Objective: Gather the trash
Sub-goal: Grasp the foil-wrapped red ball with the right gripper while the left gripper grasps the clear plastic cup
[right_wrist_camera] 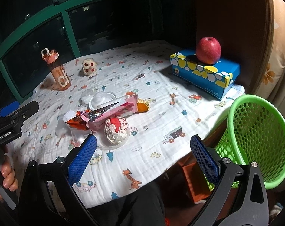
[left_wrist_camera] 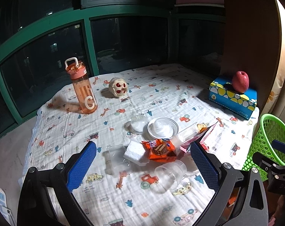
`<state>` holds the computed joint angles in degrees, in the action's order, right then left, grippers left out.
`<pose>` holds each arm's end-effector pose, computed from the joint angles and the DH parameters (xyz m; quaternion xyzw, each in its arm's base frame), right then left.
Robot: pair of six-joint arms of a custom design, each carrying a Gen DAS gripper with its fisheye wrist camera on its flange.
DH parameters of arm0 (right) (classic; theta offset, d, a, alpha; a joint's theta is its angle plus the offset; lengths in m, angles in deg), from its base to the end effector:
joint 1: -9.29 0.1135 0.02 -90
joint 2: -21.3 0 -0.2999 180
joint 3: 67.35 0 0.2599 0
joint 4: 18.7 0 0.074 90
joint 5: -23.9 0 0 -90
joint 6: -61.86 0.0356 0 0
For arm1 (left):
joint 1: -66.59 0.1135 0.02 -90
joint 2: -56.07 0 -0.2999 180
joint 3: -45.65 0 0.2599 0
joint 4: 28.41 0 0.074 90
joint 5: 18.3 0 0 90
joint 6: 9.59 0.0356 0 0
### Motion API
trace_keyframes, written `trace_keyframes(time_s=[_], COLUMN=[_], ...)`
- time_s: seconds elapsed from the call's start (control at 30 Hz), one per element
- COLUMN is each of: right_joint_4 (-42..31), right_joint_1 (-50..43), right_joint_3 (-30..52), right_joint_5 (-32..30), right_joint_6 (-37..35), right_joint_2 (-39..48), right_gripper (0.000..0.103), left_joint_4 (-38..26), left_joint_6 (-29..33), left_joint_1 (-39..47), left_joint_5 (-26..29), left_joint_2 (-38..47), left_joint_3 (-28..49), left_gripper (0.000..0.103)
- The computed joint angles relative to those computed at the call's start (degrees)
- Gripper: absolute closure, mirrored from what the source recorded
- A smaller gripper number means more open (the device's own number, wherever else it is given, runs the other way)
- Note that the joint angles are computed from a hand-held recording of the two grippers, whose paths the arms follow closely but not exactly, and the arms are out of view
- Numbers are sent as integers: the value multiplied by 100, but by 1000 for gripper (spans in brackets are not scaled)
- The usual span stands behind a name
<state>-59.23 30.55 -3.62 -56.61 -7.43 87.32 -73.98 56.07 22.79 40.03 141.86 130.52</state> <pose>0.2238 0.0808 0.3030 0.0287 0.9134 0.0720 0.3995 0.2509 -0.2147 0.3328 0.0513 0.8978 0.0102 0.4373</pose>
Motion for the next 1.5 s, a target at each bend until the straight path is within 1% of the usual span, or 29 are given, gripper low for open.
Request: trace_keyframes(time_s=[0.2, 0.47, 0.73, 0.9, 1.03, 1.07, 1.13, 1.3, 1.4, 1.47, 1.5], right_joint_4=[234, 530, 811, 1006, 1171, 1185, 1258, 1278, 1287, 1325, 1337], right_joint_1=[-14, -16, 10, 7, 43, 47, 7, 2, -10, 18, 25], right_joint_3=[72, 169, 246, 413, 575, 637, 725, 905, 934, 892, 864], right_joint_5=[-208, -574, -865, -1025, -1023, -1010, -1093, -1065, -1184, -1191, -1197], right_joint_6=[-106, -246, -466, -629, -805, -827, -861, -949, -1003, -1016, -1022], right_joint_2=[375, 990, 1589, 2035, 2428, 2543, 2746, 3064, 3130, 3086, 3049], right_gripper=[6, 11, 20, 23, 25, 26, 27, 33, 43, 52, 53], left_joint_4=[138, 465, 657, 740, 801, 814, 835, 920, 999, 1089, 1123], left_joint_6=[249, 561, 525, 488, 515, 517, 529, 478, 461, 433, 405], left_joint_1=[230, 420, 587, 657, 638, 639, 657, 661, 655, 664, 664], left_joint_5=[153, 462, 843, 1050, 1172, 1237, 1441, 1815, 2038, 2235, 2337], left_joint_2=[-72, -227, -295, -341, -337, -332, -281, -114, -7, 66, 104], left_joint_3=[-116, -586, -944, -1144, -1269, -1292, -1313, -1360, -1367, -1365, -1365], left_gripper=[6, 6, 6, 7, 8, 9, 19, 28, 30, 31, 32])
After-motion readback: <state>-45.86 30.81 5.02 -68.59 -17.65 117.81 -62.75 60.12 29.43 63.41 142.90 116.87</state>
